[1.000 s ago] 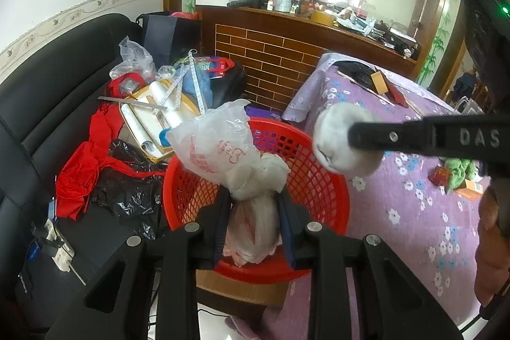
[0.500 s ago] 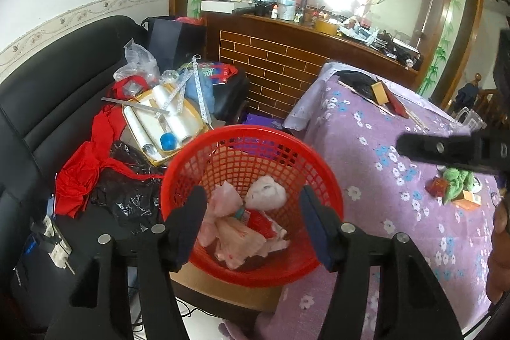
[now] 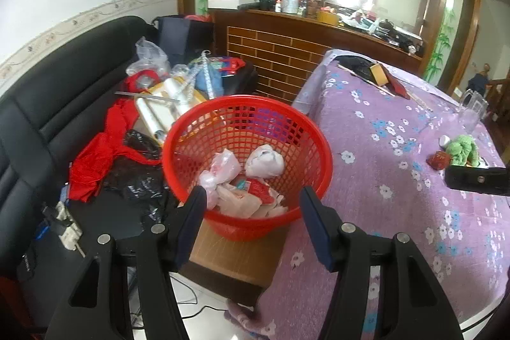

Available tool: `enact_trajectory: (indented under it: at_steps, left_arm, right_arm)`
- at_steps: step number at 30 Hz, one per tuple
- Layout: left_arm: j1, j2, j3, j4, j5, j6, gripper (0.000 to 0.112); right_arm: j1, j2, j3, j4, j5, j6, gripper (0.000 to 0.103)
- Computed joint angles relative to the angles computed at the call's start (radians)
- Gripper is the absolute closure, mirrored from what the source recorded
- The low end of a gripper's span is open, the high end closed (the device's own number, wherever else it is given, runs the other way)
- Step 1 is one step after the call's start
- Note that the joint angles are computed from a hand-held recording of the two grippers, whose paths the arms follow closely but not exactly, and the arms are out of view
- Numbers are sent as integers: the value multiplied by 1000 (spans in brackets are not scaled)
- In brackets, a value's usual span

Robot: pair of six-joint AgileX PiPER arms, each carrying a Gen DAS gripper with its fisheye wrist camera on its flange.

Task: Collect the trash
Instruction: 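Move both open tools back over the table toward the remaining items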

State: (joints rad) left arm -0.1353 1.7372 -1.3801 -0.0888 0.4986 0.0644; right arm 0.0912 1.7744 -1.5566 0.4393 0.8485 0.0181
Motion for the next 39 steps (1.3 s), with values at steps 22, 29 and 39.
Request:
enact_trajectory:
  at_steps: [22, 29, 39]
  left_arm:
    - [-521, -216, 124, 732, 299, -897, 53]
    - [-667, -112, -75, 620, 330, -726, 52]
    - [-666, 175, -447, 157, 286, -62, 49]
  right_arm:
    - [-615, -293, 367, 380, 302, -709, 60]
    - [-800, -269, 387, 381, 340, -799, 59]
    - [-854, -184, 252, 245, 235, -729, 52]
